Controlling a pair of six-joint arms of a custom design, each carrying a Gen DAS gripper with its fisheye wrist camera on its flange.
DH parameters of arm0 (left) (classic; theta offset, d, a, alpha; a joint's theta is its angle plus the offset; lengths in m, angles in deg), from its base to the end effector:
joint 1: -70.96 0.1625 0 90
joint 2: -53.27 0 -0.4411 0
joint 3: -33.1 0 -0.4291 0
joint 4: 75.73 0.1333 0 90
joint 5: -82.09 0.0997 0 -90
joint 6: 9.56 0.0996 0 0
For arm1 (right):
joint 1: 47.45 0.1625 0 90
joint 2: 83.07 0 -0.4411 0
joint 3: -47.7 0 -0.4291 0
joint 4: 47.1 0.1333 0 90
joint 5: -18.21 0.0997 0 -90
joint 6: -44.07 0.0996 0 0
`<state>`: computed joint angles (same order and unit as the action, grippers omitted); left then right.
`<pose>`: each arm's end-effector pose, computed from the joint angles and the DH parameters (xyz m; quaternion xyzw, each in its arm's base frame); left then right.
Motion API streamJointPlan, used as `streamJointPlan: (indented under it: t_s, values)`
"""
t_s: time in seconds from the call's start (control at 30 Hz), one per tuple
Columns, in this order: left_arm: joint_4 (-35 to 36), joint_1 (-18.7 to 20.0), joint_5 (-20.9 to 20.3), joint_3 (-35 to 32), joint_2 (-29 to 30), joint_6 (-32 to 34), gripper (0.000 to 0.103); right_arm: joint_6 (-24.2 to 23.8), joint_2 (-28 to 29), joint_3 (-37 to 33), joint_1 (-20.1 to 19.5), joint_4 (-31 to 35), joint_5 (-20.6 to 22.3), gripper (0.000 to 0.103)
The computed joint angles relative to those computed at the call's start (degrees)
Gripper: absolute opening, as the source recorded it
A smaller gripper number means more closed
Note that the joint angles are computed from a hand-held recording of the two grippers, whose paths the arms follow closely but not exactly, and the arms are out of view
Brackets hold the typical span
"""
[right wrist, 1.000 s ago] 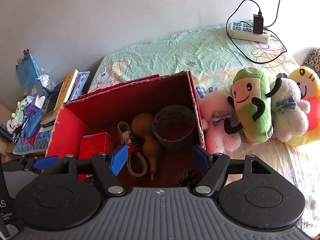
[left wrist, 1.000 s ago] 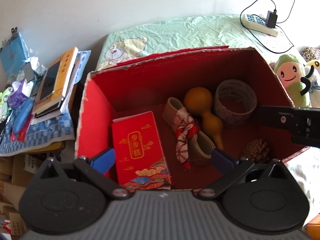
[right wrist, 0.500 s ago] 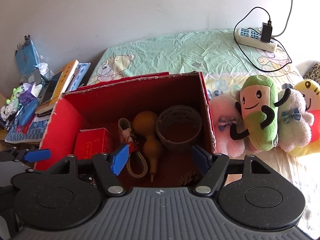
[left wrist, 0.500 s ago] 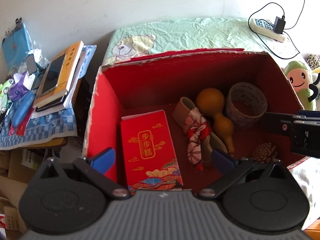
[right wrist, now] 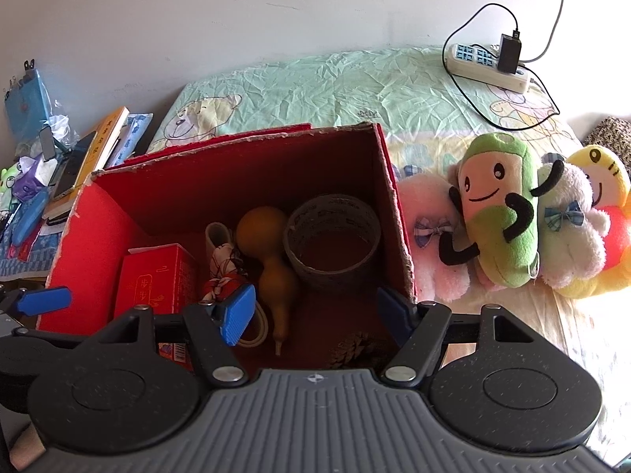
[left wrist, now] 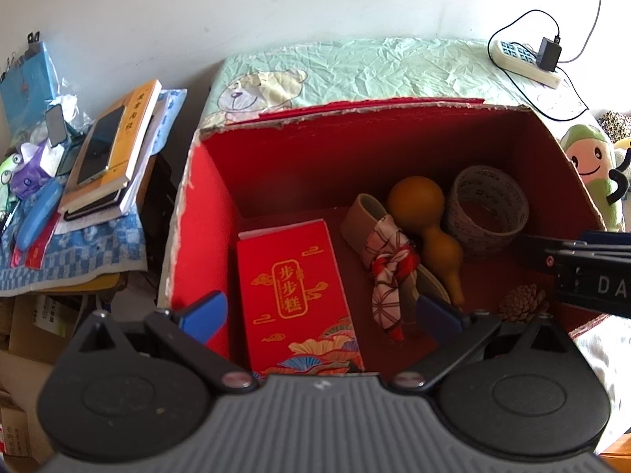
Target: Organize objects
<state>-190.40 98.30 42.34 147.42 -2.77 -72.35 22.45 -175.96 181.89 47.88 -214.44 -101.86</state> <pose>-0.3653 -0.4252 0.0551 0.1218 0.8669 -0.2413 0.4189 0.1231 -0.4218 0.3088 0.1360 -0.9118 0.2608 0.2865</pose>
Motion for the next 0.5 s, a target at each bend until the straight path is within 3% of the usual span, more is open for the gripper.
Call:
streamJointPlan:
  t_s: [0.5]
  values:
    - [0.5,-0.7,0.9,0.1,0.7,-1.5,0.102,-1.3,-0.6,0.8,-0.2,-1.0,0.6,0.069]
